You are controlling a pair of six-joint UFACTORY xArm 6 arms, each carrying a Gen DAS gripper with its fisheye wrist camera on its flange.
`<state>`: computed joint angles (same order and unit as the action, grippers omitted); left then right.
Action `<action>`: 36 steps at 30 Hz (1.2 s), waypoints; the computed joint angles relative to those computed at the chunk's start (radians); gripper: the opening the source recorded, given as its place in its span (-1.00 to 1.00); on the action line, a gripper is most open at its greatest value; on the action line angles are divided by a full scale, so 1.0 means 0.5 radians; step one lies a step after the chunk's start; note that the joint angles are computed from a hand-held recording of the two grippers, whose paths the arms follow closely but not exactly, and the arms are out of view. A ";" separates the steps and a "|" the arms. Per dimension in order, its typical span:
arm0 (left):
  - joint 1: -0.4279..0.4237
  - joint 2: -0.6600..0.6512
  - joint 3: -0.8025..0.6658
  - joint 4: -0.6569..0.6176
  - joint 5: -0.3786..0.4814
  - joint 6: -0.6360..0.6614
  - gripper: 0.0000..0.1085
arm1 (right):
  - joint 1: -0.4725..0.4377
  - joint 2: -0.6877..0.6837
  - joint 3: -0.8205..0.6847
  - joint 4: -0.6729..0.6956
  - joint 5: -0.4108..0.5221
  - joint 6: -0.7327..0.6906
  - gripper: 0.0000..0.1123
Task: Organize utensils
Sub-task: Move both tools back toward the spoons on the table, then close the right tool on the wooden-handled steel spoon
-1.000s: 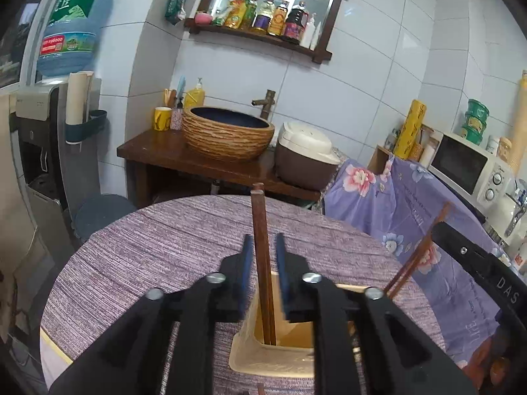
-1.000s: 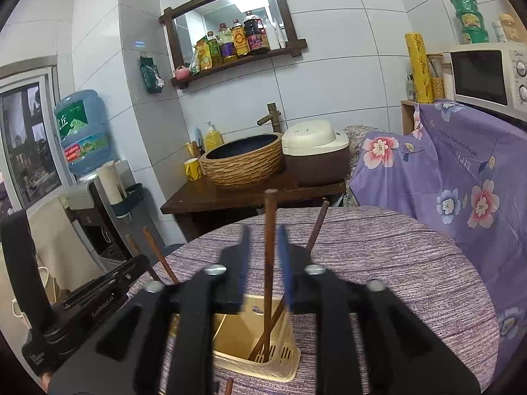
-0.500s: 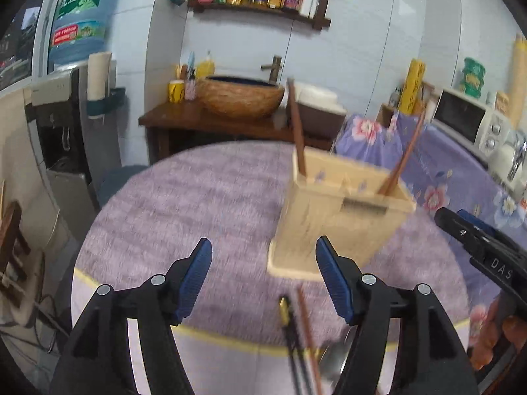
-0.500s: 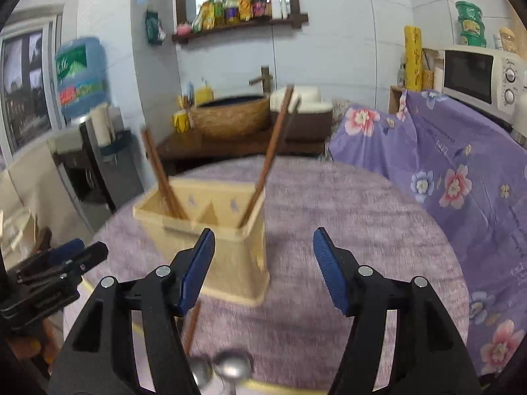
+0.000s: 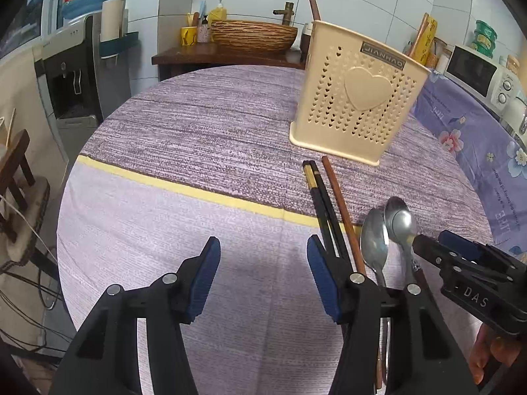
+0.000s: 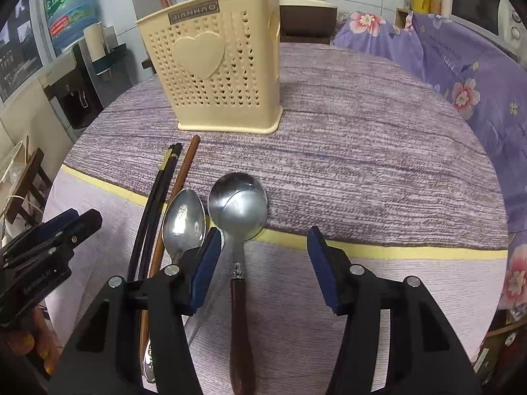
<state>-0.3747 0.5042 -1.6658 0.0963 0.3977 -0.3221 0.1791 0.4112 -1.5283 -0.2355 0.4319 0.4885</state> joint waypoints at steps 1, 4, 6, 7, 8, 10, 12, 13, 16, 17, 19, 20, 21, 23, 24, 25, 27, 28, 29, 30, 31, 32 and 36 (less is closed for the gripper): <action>-0.003 -0.004 0.009 -0.006 -0.004 0.006 0.01 | 0.013 0.009 -0.005 -0.043 0.012 0.035 -0.02; -0.009 -0.022 0.041 -0.021 -0.020 0.020 0.01 | 0.032 0.046 -0.049 -0.044 0.050 0.027 -0.02; -0.010 -0.028 0.048 0.002 -0.024 0.017 0.01 | 0.043 0.079 -0.094 -0.092 0.093 0.056 -0.02; -0.010 -0.028 0.047 0.007 -0.022 0.021 0.01 | 0.048 0.103 -0.135 -0.099 0.127 0.060 -0.02; -0.010 -0.028 0.048 -0.004 -0.021 0.038 0.01 | 0.049 0.126 -0.178 -0.099 0.162 0.058 -0.02; -0.009 -0.032 0.057 -0.005 -0.025 0.043 0.01 | 0.051 0.162 -0.227 -0.095 0.199 0.054 -0.02; -0.006 -0.034 0.060 -0.024 -0.023 0.055 0.01 | 0.055 0.176 -0.250 -0.145 0.218 0.079 -0.06; -0.005 -0.031 0.055 -0.034 -0.019 0.060 0.01 | 0.058 0.183 -0.257 -0.153 0.215 0.074 -0.08; -0.002 -0.030 0.051 -0.054 -0.011 0.070 0.01 | 0.064 0.184 -0.258 -0.178 0.212 0.067 -0.34; -0.002 -0.030 0.050 -0.063 -0.008 0.078 0.01 | 0.063 0.182 -0.257 -0.156 0.213 0.046 -0.40; -0.004 -0.032 0.050 -0.063 -0.006 0.079 0.01 | 0.063 0.184 -0.259 -0.150 0.209 0.032 -0.42; -0.007 -0.031 0.047 -0.067 -0.004 0.085 0.01 | 0.060 0.180 -0.249 -0.143 0.195 0.022 -0.42; -0.010 -0.030 0.045 -0.068 -0.004 0.091 0.01 | 0.058 0.177 -0.244 -0.133 0.186 0.017 -0.43; -0.017 -0.027 0.038 -0.068 -0.001 0.098 0.01 | 0.050 0.162 -0.216 -0.060 0.152 -0.036 -0.59; -0.019 -0.025 0.037 -0.075 0.001 0.107 0.01 | 0.044 0.150 -0.198 0.007 0.127 -0.085 -0.74; -0.022 -0.023 0.033 -0.084 0.004 0.117 0.01 | 0.036 0.130 -0.170 0.079 0.093 -0.139 -0.81; -0.026 -0.017 0.020 -0.105 0.015 0.134 0.01 | 0.029 0.121 -0.164 0.073 0.093 -0.151 -0.83; -0.028 -0.011 0.009 -0.111 0.022 0.140 0.01 | 0.022 0.118 -0.155 0.133 0.080 -0.208 -0.83; -0.030 -0.008 0.004 -0.111 0.026 0.141 0.01 | 0.012 0.108 -0.136 0.257 0.055 -0.298 -0.84; -0.031 -0.007 0.001 -0.108 0.028 0.141 0.01 | 0.005 0.096 -0.118 0.333 0.042 -0.348 -0.86; -0.033 -0.005 -0.001 -0.107 0.031 0.143 0.01 | -0.005 0.073 -0.088 0.439 0.022 -0.420 -0.86; -0.035 -0.002 -0.007 -0.111 0.036 0.149 0.01 | -0.011 0.054 -0.066 0.508 0.007 -0.477 -0.86; -0.036 0.020 -0.041 -0.133 0.073 0.175 0.01 | -0.052 -0.027 0.004 0.833 0.001 -0.744 -0.91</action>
